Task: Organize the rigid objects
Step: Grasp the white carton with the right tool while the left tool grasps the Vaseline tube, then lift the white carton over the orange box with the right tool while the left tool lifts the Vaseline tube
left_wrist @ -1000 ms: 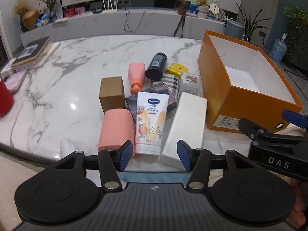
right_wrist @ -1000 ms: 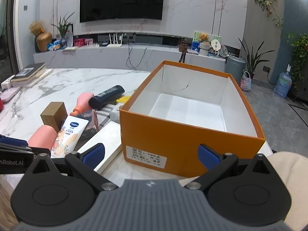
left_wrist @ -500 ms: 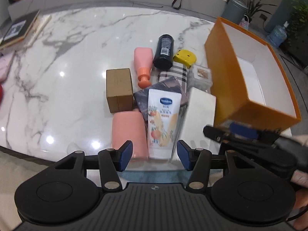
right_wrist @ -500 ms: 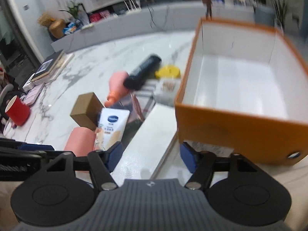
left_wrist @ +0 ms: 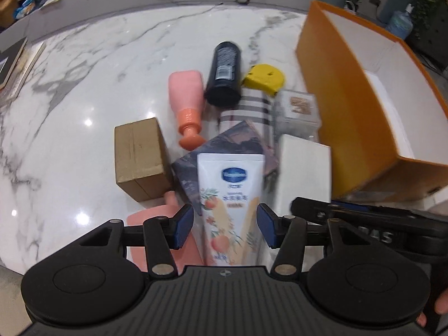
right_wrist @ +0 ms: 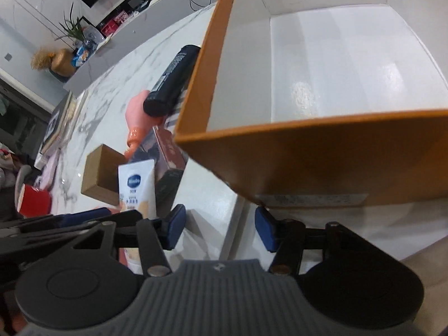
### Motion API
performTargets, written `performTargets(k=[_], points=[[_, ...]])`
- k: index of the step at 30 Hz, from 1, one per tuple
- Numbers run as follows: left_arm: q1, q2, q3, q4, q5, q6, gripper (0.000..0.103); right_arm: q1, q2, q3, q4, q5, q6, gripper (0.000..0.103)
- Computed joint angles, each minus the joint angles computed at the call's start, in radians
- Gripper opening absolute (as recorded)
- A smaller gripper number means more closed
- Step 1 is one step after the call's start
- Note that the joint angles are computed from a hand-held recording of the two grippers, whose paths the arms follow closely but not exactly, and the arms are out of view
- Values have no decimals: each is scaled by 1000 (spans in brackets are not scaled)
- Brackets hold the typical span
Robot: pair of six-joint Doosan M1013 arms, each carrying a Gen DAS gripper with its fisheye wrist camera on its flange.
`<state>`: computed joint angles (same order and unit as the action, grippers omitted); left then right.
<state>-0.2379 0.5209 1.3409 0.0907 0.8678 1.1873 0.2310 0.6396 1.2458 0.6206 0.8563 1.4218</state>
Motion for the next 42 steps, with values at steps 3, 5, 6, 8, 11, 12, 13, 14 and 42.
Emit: performTargets(k=[3,5,6,8,11,12,13,14,42], points=[[13,13,-11,-49,18,15,60,-9,-2,9,46,-6,-27,50],[9,18,-18,-41,28,30,59,-12,-1,14,71,-11,-38,48],[5,21,-20,-32,34,35,58,-14,-2,16,83,-12,-45,48],[3,25,-22,-26,37,32,58,-14,-1,17,89,-17,-56,47],[5,21,-15,-41,22,38,58,-11,-2,20,88,-25,-61,44],[3,20,-14,-31,21,36,58,-11,-5,24,88,-29,-63,42],[0,21,-13,-24,20,33,58,-12,-3,22,89,-34,-68,41],[-1,19,-12,-21,20,35,58,-11,-8,29,92,-44,-77,37],[-7,22,-14,-81,56,113,58,16,-37,61,134,-138,-207,48]])
